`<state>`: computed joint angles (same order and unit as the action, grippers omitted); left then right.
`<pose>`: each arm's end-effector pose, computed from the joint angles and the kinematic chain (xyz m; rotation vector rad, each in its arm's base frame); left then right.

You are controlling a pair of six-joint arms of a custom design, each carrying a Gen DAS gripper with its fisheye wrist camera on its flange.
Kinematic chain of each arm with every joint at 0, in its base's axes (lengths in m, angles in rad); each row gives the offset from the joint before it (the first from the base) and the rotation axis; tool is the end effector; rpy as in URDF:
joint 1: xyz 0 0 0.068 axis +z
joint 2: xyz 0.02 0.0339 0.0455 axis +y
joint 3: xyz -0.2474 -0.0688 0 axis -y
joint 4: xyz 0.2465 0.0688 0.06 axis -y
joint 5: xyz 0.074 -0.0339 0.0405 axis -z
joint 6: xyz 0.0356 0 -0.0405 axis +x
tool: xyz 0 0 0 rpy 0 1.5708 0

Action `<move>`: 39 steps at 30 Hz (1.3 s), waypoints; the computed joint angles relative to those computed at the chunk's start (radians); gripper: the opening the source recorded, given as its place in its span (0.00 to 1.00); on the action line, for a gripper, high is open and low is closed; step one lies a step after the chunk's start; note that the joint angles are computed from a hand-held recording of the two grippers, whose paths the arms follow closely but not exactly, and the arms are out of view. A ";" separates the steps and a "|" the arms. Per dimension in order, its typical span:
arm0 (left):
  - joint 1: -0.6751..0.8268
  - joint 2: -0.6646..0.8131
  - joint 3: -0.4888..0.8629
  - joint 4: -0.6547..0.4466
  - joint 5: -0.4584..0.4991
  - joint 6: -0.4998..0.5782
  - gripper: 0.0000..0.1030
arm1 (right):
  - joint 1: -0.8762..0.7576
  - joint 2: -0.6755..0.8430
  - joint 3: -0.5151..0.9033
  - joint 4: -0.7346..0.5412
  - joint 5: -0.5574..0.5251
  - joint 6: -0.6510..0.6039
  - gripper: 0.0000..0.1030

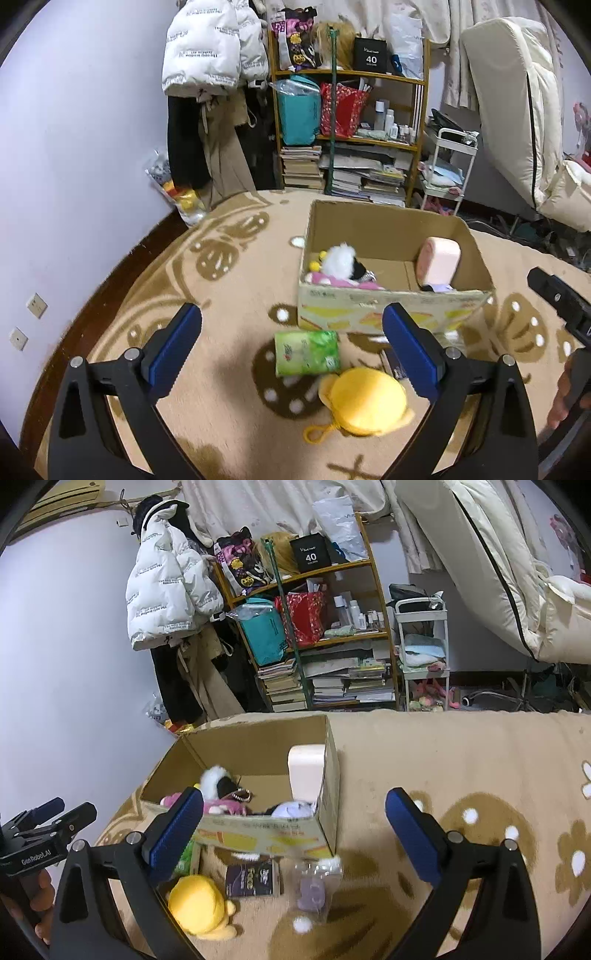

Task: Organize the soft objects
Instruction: 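Withdraw left gripper toward yellow plush while right gripper moves toward bagged purple toy, then lower left gripper onto round yellow plush while right gripper lowers onto bagged purple toy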

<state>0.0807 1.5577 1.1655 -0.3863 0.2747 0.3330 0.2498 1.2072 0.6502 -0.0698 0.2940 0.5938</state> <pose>0.3442 0.0182 0.2461 0.4235 2.2766 -0.1141 0.2550 0.0544 0.2020 0.5318 2.1051 0.1600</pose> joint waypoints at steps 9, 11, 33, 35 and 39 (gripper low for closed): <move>0.008 -0.076 -0.085 -0.045 0.001 0.042 0.95 | 0.109 -0.053 -0.024 -0.118 0.062 0.060 1.00; 0.001 -0.071 -0.086 -0.058 0.002 0.041 0.95 | 0.126 -0.038 -0.023 -0.133 0.064 0.087 1.00; -0.115 0.139 -0.054 -0.038 -0.047 0.023 0.95 | 0.000 0.226 0.030 -0.063 -0.066 0.141 1.00; -0.129 0.148 -0.060 -0.028 -0.060 0.024 0.95 | -0.006 0.248 0.040 -0.065 -0.081 0.142 1.00; -0.151 0.177 -0.059 -0.024 -0.087 0.030 0.95 | -0.009 0.289 0.062 -0.082 -0.095 0.145 1.00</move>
<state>-0.0701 1.7345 1.1066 -0.4102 0.1882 0.3625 0.2404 1.4965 0.7120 -0.1515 0.1988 0.7387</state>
